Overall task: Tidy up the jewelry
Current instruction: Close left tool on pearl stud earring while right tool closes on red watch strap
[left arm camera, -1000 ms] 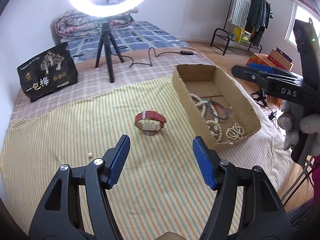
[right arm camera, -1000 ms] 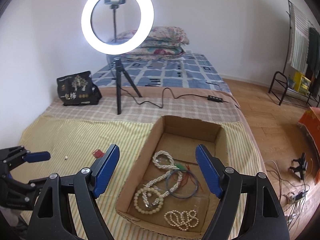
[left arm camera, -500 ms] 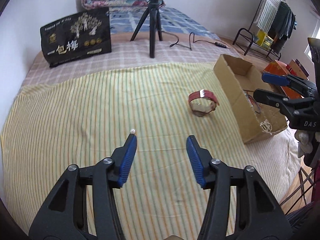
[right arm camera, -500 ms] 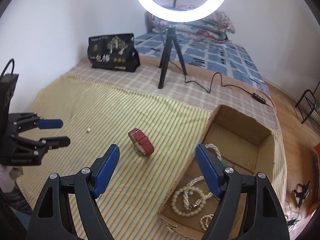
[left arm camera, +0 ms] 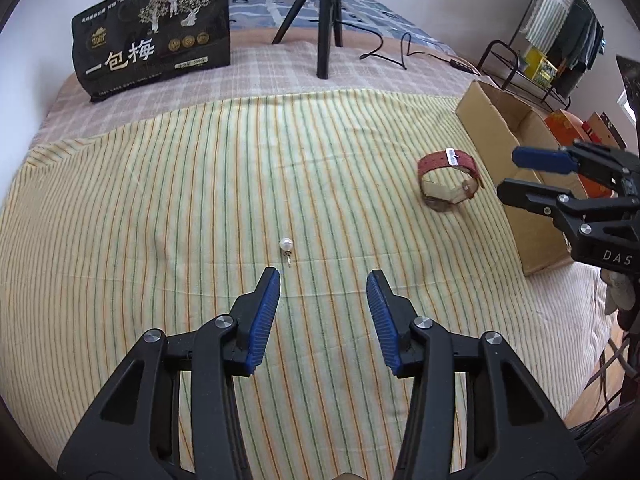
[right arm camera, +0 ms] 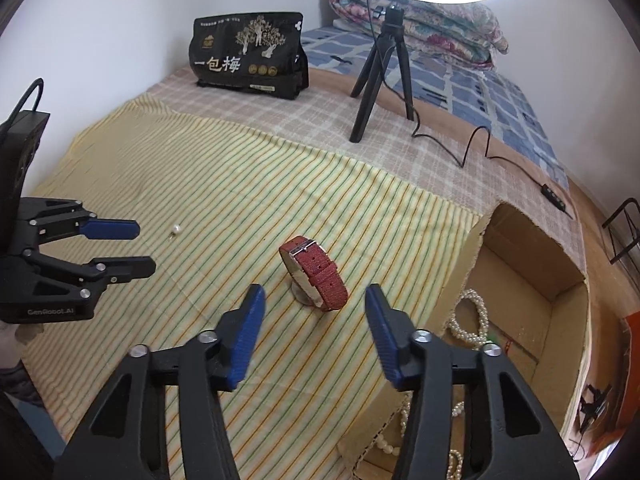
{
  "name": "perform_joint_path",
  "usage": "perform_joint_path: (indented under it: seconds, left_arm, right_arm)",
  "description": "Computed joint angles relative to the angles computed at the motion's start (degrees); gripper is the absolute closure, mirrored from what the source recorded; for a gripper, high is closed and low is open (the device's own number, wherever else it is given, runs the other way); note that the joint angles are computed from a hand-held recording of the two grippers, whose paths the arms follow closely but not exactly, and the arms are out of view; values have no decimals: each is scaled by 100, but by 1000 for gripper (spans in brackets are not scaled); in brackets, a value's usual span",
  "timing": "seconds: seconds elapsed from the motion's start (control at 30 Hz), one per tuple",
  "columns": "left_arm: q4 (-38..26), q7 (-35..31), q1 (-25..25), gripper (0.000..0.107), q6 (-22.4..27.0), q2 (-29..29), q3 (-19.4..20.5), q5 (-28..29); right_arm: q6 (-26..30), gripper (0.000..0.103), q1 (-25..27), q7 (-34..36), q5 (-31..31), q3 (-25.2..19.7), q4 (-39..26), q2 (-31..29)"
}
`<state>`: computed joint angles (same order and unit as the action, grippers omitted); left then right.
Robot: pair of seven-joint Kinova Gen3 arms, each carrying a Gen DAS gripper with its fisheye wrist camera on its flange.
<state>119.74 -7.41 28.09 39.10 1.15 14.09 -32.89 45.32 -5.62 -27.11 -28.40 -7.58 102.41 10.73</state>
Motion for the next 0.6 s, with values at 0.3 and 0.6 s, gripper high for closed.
perform_joint_path:
  seconds: [0.3, 0.6]
  left_arm:
    - [118, -165, -172, 68, -310, 125, -171, 57]
    - [119, -200, -158, 74, -365, 281, -320, -29]
  right_arm:
    - [-10, 67, -138, -261, 246, -48, -116, 184]
    - [-68, 71, -212, -496, 459, -101, -161, 298]
